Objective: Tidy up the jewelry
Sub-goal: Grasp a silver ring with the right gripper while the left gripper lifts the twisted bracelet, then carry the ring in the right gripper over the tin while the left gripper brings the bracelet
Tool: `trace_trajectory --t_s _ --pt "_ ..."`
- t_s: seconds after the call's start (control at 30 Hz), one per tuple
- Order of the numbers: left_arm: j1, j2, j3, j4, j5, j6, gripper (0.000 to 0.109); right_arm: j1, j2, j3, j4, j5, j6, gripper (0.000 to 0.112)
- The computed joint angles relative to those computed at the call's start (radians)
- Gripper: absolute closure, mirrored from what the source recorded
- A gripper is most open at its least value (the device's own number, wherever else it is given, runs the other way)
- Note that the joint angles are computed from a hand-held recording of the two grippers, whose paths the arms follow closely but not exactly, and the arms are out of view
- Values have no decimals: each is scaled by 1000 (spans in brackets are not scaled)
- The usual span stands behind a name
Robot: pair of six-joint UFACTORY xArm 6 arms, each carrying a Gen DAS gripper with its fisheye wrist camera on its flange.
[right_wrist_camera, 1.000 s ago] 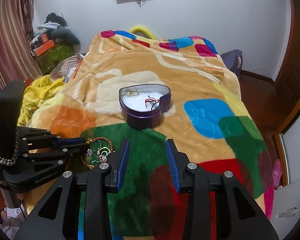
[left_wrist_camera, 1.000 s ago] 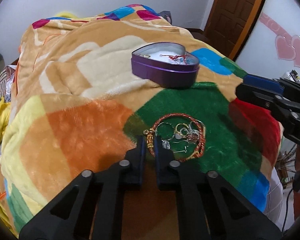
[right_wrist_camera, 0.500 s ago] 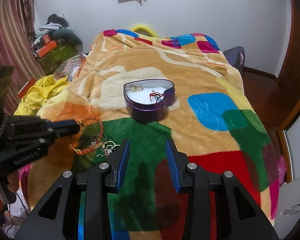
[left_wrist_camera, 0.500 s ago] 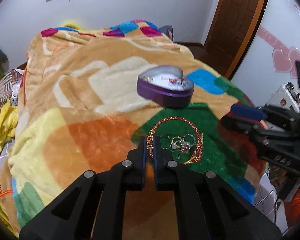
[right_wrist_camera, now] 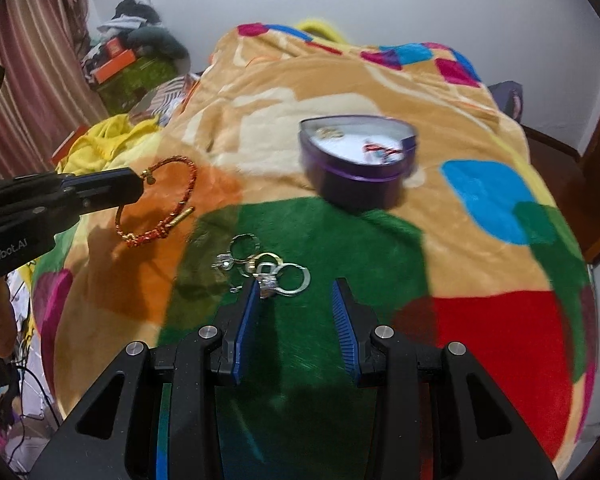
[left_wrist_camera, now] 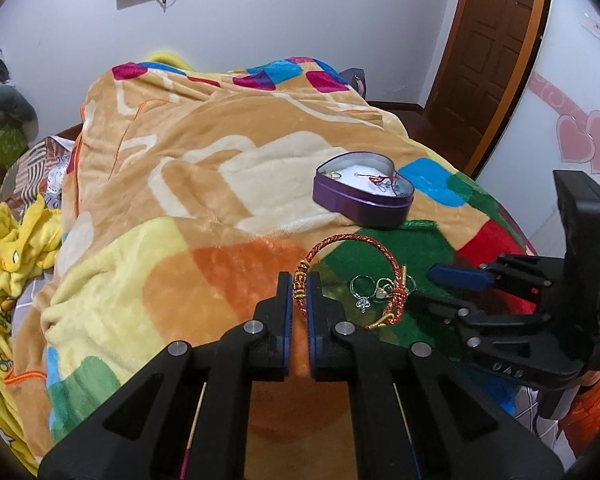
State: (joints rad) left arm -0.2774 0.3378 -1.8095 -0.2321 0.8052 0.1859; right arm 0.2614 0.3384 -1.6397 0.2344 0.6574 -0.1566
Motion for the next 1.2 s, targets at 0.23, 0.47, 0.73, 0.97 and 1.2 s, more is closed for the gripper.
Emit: trace_trajectory --t_s 0.23,0.47,0.73,0.97,1.2 --pt "7 4 4 -10 -1 -1 104 9 33 -29 -29 7 -1 79" --pt "4 9 -2 -8 -4 -3 104 7 22 0 -6 -34 -53 84" --pt "-11 31 -44 -5 -8 -5 104 4 -6 30 -26 -87 -20 84" --pt "-24 86 -141 -4 -2 -12 104 -22 -31 23 -48 -140 31 84" --pt "-29 166 -278 -3 19 -17 104 -41 -31 -8 -95 -188 80 84"
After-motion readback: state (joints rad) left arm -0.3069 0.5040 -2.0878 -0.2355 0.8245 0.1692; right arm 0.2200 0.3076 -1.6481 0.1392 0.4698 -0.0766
